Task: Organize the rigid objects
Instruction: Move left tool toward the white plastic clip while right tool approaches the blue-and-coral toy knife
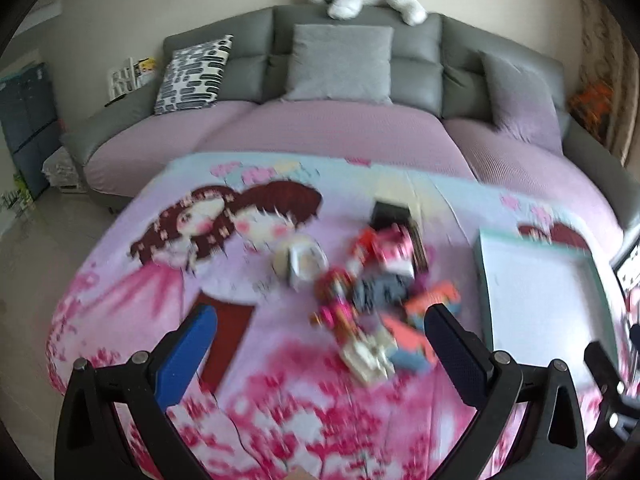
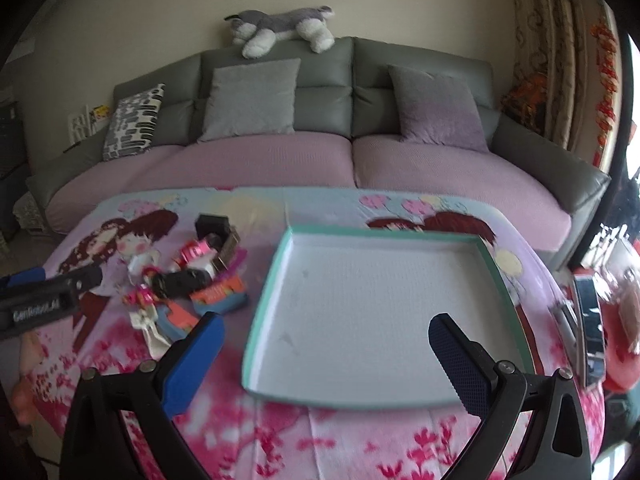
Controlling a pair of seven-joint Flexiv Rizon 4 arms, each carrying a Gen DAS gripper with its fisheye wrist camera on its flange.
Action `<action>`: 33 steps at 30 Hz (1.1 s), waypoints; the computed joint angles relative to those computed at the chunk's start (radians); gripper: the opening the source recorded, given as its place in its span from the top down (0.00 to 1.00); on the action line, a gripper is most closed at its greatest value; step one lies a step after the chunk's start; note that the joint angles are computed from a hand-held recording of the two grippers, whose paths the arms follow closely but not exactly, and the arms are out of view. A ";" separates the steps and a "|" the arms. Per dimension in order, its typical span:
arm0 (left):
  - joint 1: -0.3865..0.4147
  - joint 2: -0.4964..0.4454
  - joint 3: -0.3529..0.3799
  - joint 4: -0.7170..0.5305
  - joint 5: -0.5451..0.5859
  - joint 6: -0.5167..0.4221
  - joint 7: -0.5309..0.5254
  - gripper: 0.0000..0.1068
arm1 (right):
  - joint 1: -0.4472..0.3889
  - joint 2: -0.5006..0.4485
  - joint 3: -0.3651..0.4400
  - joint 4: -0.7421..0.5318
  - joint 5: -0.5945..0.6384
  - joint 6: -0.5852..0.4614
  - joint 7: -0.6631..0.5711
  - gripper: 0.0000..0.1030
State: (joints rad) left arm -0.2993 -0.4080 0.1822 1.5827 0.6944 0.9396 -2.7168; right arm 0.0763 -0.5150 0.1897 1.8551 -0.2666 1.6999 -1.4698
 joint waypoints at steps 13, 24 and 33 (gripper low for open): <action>0.021 -0.035 0.049 -0.023 -0.002 -0.053 -0.229 0.04 | -0.042 -0.170 0.220 -0.246 0.054 -0.261 -0.192 0.00; 0.056 -0.083 0.019 0.016 -0.167 -0.011 -0.089 0.04 | 0.040 -0.206 0.142 -0.365 0.145 -0.369 -0.299 0.00; 0.071 -0.136 -0.017 -0.013 -0.264 0.035 0.045 0.04 | 0.133 -0.182 -0.031 -0.294 0.117 -0.261 -0.266 0.00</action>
